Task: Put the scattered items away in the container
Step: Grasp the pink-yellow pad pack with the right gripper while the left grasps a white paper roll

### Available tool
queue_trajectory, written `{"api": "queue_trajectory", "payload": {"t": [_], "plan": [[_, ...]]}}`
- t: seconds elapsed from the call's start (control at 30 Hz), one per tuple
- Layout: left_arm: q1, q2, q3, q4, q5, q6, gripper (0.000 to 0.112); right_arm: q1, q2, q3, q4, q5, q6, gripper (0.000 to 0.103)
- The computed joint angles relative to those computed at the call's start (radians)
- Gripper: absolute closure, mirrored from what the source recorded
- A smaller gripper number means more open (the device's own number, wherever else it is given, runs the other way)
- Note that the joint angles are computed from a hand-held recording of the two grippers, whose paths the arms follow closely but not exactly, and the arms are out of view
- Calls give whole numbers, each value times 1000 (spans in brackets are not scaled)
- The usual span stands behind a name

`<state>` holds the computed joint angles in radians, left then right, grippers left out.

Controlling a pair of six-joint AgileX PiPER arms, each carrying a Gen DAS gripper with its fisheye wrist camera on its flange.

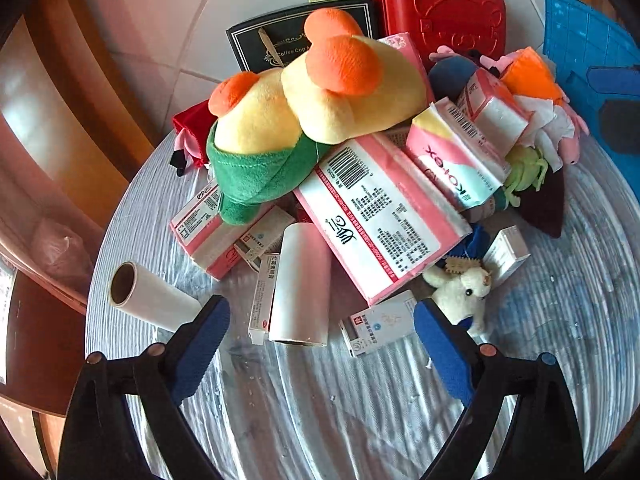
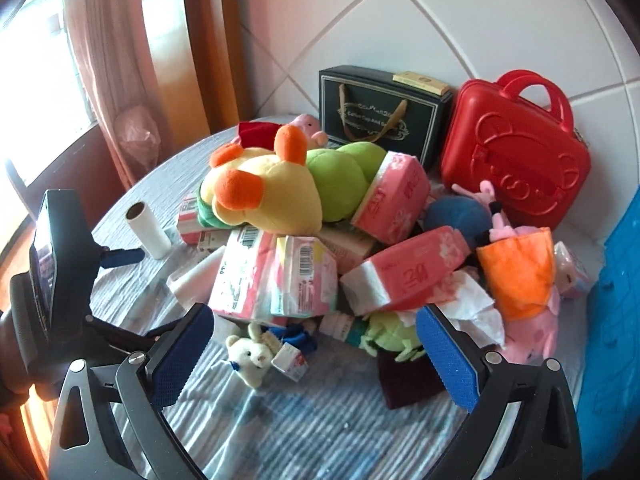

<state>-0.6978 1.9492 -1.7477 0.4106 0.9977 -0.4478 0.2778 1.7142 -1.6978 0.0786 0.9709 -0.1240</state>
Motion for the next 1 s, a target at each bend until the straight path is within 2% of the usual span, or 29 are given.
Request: {"api": "queue_trajectory", "payload": {"t": [0.13, 0.37, 0.4, 0.5, 0.57, 0.7, 1.0], "plan": [[34, 33, 21, -18, -61, 35, 18, 18, 72, -16, -34, -21, 38, 1], [49, 94, 15, -58, -120, 122, 23, 28, 162, -59, -57, -31, 69, 1], [50, 85, 38, -60, -158, 120, 24, 29, 169, -64, -59, -32, 74, 1], [69, 91, 40, -121, -194, 151, 23, 34, 190, -79, -59, -28, 84, 1], [90, 99, 37, -167, -211, 163, 19, 40, 195, -79, -62, -29, 87, 1], [159, 105, 43, -330, -234, 228, 16, 49, 205, -85, -69, -24, 95, 1], [183, 76, 110, -339, -293, 264, 18, 48, 218, -93, -77, -21, 103, 1]]}}
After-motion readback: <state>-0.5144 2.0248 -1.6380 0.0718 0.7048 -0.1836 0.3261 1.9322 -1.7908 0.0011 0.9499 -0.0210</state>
